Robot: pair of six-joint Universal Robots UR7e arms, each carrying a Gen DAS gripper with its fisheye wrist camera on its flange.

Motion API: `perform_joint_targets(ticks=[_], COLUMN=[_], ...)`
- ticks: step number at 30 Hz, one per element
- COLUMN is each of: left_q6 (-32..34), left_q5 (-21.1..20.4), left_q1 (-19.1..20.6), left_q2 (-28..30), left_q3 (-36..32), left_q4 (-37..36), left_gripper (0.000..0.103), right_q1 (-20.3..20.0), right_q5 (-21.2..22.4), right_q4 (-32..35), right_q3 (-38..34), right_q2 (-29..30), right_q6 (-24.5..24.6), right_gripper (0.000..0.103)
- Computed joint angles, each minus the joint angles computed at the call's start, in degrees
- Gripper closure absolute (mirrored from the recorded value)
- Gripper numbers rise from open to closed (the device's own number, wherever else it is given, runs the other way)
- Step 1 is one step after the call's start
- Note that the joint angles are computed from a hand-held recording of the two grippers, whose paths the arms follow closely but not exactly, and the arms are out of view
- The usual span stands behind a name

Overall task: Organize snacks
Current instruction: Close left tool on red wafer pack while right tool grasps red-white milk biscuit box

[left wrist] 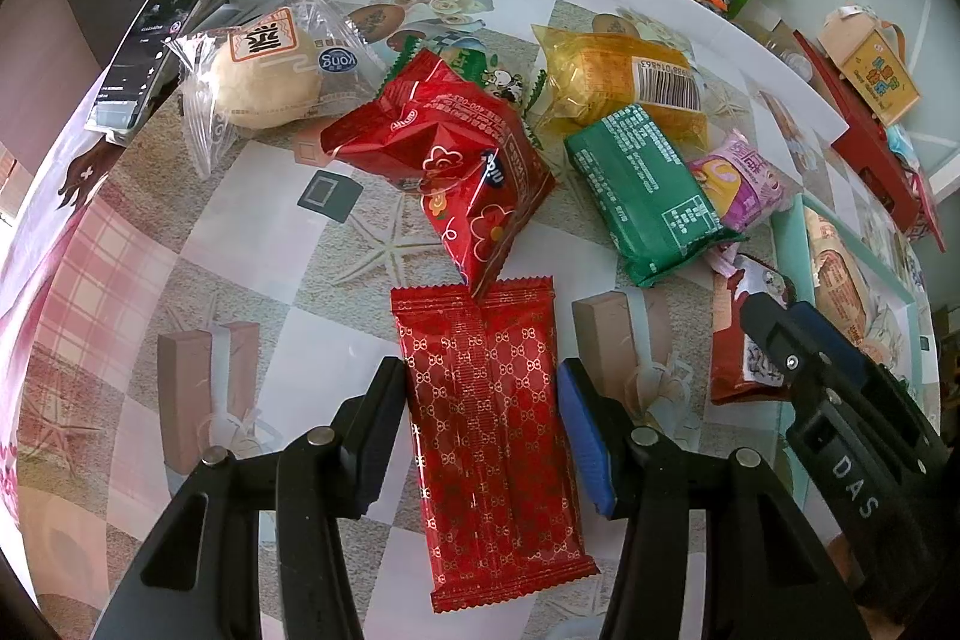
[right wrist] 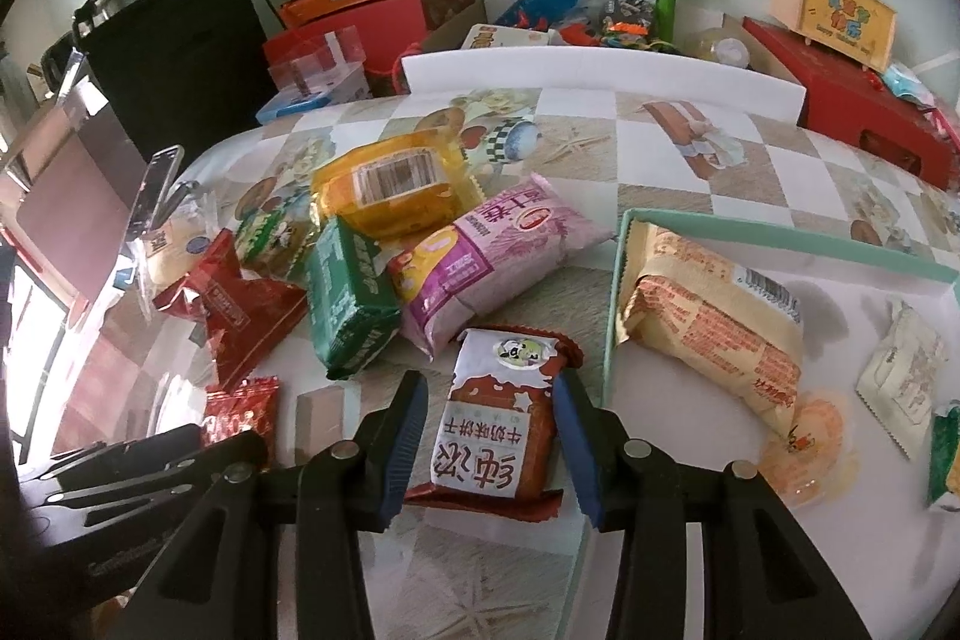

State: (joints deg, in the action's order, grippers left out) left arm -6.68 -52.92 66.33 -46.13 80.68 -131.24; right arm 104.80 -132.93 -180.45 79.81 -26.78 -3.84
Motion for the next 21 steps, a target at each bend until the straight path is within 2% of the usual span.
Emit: perform_joint_targets(ticks=[6,12,18,21], left_q6=[0.2,1.45,4.07,3.97], left_q5=[0.18,1.24,4.73,4.71], left_q1=[-0.04,-0.26,-1.49,-1.62], left_q2=[0.0,0.21,0.99,1.11], left_q3=[0.07,0.48,1.97,2.04], left_q4=[0.03,-0.49,-2.49,-2.64], left_gripper=[0.049,0.049,0.049,0.049], right_q1=[-0.22,0.22,1.58,1.71], right_q5=[0.52,-2.19,-9.63,-11.09], right_q4=[3.28,4.95,5.29,4.41], right_q3=[-0.24,-1.88,-5.64,-6.12], right_q2=[0.0,1.25,5.02,5.75], right_q6=[2.24,1.29,-4.57,-6.39], right_gripper=[0.057,0.056,0.056,0.057])
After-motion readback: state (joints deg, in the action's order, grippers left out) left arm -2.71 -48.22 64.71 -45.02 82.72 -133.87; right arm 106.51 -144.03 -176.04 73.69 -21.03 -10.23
